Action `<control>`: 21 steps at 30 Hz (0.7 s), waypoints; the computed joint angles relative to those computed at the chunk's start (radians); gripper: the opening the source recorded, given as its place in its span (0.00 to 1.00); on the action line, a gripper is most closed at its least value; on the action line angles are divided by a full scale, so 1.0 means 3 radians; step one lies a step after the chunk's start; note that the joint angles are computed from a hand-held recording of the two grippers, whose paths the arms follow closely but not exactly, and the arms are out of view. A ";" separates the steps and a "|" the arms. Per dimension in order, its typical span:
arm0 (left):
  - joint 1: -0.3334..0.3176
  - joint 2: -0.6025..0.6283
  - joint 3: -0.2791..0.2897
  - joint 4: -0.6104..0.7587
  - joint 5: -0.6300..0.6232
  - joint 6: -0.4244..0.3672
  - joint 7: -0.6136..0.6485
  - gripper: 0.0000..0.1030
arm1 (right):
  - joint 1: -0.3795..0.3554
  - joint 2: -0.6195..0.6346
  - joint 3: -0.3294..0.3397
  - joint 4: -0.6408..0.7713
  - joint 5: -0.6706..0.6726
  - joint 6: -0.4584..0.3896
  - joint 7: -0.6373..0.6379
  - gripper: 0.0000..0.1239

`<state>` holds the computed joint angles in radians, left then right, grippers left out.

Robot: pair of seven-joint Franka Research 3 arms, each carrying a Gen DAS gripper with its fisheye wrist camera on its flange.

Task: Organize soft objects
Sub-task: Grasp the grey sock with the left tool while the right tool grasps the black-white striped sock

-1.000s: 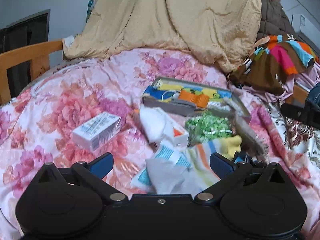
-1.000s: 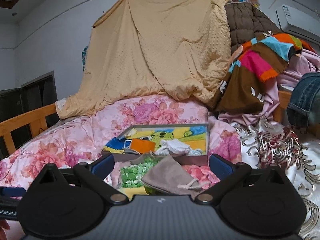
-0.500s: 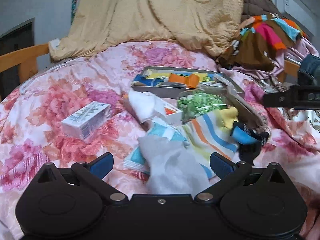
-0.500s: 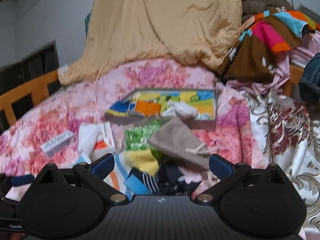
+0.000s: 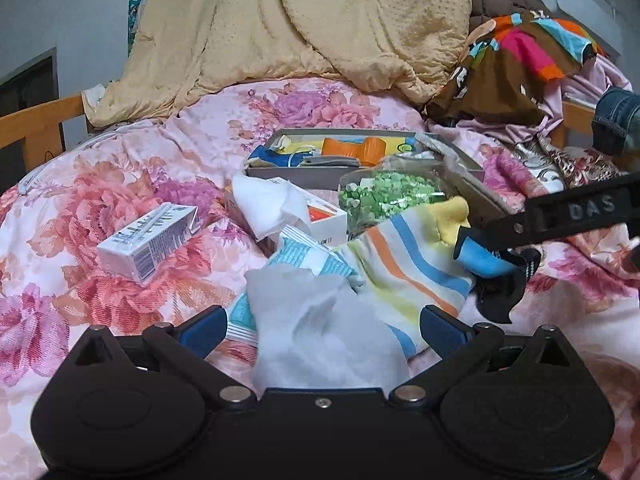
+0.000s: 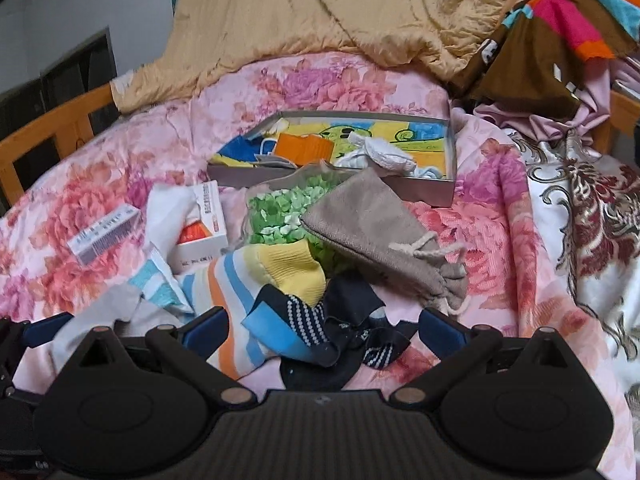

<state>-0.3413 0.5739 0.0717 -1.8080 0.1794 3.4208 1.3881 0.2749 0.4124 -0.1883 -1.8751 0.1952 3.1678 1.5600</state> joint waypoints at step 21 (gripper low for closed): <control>-0.0590 0.0139 0.0432 -0.0133 -0.0715 0.0323 0.1202 0.77 | -0.0822 0.0362 0.0783 0.0738 0.0581 -0.1019 -0.1276 0.66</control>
<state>-0.5184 0.6158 0.2013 -1.8479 -0.0350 3.5175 1.7487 0.0282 0.5210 0.0465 -1.6536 0.3694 2.8620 1.1772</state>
